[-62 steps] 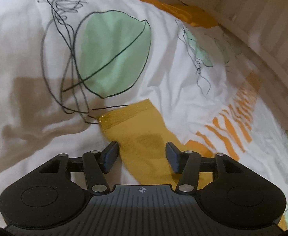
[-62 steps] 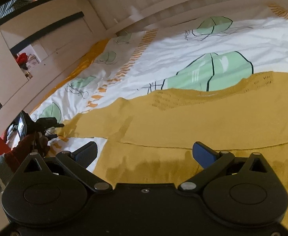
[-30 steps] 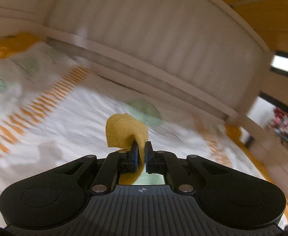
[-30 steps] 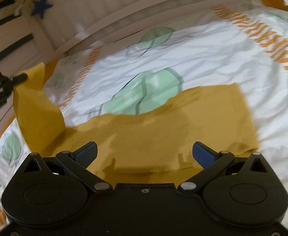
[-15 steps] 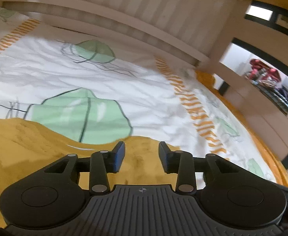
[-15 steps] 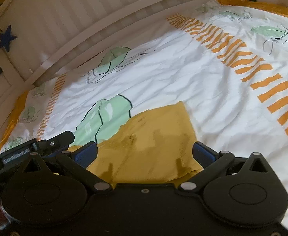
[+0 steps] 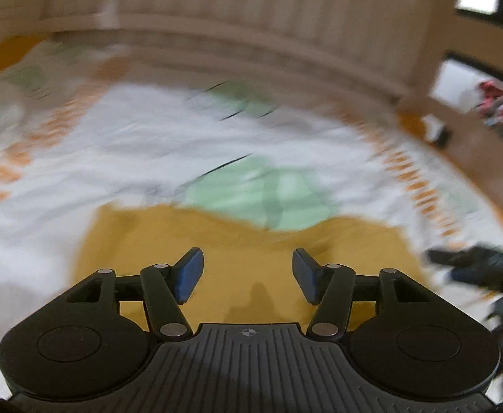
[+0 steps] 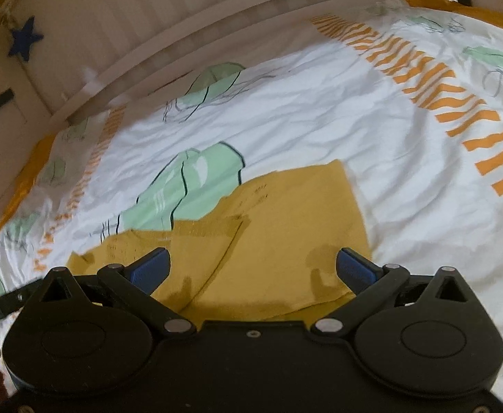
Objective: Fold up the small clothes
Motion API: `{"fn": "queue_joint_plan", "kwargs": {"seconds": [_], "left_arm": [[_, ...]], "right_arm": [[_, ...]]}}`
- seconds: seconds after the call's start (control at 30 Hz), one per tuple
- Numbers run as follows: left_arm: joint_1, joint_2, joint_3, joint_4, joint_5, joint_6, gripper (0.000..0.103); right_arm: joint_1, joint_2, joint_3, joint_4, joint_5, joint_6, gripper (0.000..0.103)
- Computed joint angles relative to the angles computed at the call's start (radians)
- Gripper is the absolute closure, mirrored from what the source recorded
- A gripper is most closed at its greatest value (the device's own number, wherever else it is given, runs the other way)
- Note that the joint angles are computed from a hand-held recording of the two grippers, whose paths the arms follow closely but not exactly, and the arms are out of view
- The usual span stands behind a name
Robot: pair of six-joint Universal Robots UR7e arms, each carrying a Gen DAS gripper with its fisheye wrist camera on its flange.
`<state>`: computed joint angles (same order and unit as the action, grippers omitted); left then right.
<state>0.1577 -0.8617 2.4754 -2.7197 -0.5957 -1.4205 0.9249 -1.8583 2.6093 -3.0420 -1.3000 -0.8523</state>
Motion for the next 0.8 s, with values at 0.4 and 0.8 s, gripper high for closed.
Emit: {"fn": "queue_joint_plan", "kwargs": {"seconds": [0.4, 0.8], "left_arm": [[0.071, -0.059, 0.124, -0.022, -0.191, -0.160, 0.048], [0.103, -0.045, 0.118, -0.053, -0.206, -0.137, 0.041]], "right_arm": [[0.162, 0.178, 0.069, -0.249, -0.147, -0.057, 0.001], [0.310, 0.493, 0.039, -0.626, -0.429, -0.065, 0.001]]}}
